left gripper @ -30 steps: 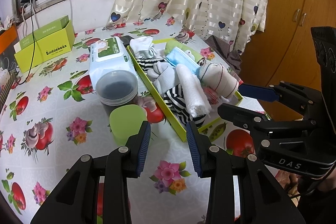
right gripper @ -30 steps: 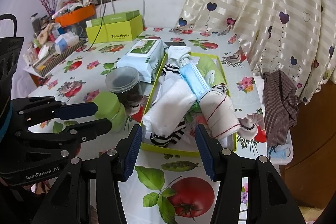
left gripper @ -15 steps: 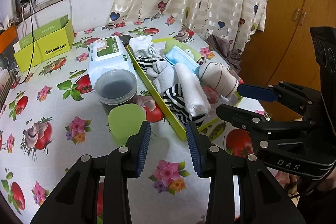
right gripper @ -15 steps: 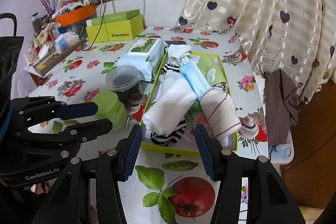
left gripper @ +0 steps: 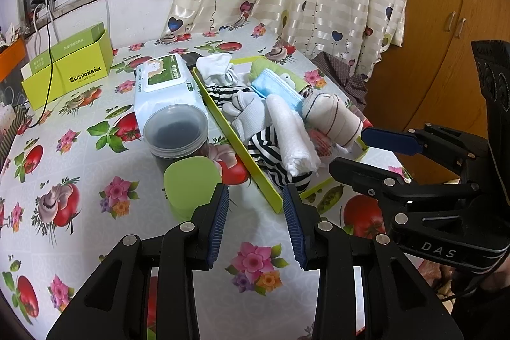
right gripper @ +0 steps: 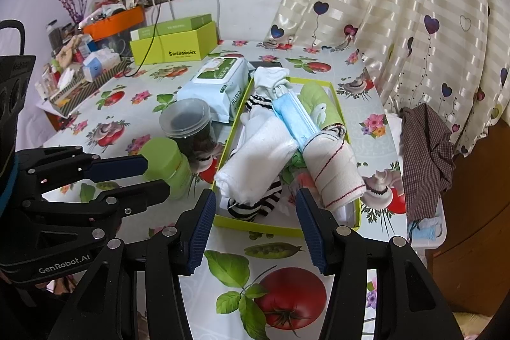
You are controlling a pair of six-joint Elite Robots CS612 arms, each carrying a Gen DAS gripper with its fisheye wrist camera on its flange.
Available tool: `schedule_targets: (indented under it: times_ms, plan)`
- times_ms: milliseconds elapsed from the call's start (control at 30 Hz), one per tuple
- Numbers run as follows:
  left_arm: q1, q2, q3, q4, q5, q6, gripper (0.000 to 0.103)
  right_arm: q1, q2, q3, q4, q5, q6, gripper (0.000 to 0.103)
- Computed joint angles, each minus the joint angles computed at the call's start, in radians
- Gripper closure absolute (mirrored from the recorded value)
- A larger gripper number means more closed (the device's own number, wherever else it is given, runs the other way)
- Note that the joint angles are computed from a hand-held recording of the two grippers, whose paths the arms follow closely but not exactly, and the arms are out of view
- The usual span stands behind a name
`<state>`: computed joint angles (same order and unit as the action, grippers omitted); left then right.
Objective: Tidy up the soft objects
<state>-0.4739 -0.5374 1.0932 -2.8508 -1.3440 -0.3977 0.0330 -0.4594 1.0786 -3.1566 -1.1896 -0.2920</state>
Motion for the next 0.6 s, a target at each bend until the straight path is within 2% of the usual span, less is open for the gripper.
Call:
schedule_targets:
  times_ms: [600]
  plan:
    - [0.001,-0.002,0.006,-0.018,0.002,0.007,0.066,-0.001,-0.001,0.001,0.001,0.001,-0.002,0.051]
